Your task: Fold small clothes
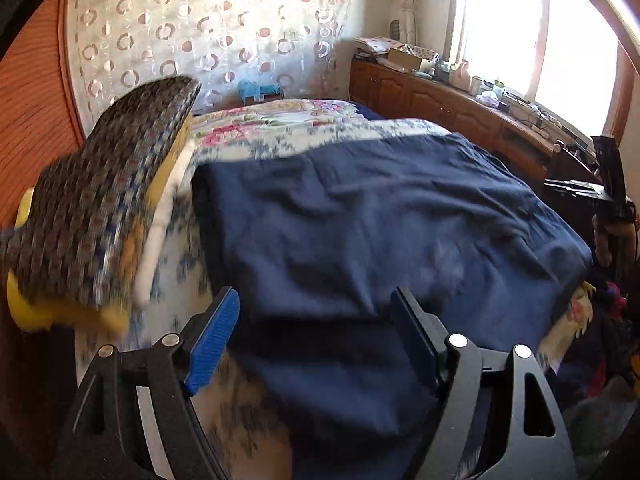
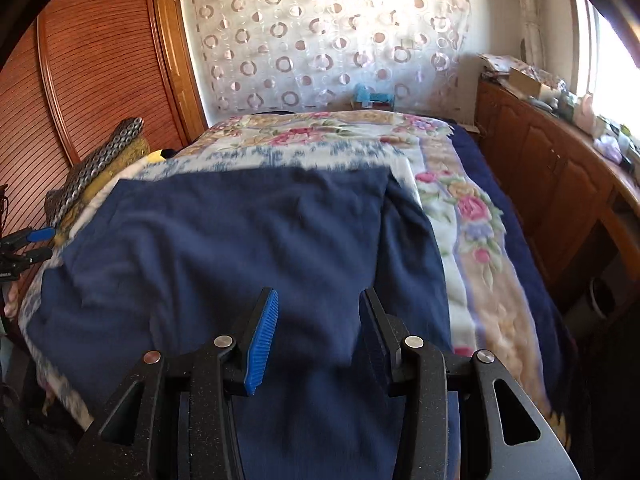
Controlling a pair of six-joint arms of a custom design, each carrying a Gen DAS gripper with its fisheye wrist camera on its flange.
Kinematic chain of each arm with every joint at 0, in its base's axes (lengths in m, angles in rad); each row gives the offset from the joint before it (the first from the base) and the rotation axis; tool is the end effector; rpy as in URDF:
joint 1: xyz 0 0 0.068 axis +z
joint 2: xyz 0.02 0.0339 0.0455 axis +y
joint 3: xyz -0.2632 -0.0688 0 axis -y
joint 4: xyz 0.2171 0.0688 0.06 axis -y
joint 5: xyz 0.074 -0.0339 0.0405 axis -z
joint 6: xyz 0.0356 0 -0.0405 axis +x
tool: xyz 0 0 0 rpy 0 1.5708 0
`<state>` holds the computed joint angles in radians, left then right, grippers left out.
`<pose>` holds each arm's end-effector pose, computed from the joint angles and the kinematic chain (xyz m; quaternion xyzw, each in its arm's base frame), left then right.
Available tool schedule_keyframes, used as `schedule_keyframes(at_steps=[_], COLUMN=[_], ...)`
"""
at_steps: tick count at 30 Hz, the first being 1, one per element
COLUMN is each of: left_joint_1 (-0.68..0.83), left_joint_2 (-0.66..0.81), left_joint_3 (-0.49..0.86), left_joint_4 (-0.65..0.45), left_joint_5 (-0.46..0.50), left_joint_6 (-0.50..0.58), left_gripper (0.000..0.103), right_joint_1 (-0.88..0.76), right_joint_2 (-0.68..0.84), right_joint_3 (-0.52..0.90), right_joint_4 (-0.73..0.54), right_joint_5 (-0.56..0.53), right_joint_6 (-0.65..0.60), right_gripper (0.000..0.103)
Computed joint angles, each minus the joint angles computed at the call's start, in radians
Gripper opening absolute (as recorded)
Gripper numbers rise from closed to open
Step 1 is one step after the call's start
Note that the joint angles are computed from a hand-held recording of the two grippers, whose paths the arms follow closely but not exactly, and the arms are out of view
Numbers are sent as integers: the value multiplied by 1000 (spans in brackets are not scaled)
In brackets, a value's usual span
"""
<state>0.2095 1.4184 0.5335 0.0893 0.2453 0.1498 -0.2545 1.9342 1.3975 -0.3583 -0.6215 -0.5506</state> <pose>0.2365 0.0414 0.1661 0.0188 0.9198 -0.0444 0.3893 0.3877 -0.0794 0.2198 -0.2328 0.8735 0.1418 0.4034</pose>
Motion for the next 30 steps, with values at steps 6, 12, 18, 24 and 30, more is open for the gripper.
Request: schedule_keyframes(at_steps=[6,12,18,24,30], left_joint_1=[111,245,223,181,134], left_joint_2=[-196,-409,-534,-494,-507], left_joint_3=[-205,-341,-403,-439,-441], left_joint_4=[-24,-138,-189,-111,-109], left_joint_5=[78,159,152,107,70], left_joint_6=[10,55,21,-41,-61], left_gripper=[78,74,44,37,11], right_joint_1=[-123,-208,-191,-209,-237], right_joint_2=[-77,-80,-110,-132,-119], right_joint_3=[-117,-129,-165,-218,-217], right_joint_4=[20,-24,-26,-18,-56], right_joint_5=[-20,-33,-8,2,-43], right_joint_6=[-48,-58,-48,-107,-138], right_gripper=[44,44,44,44,41])
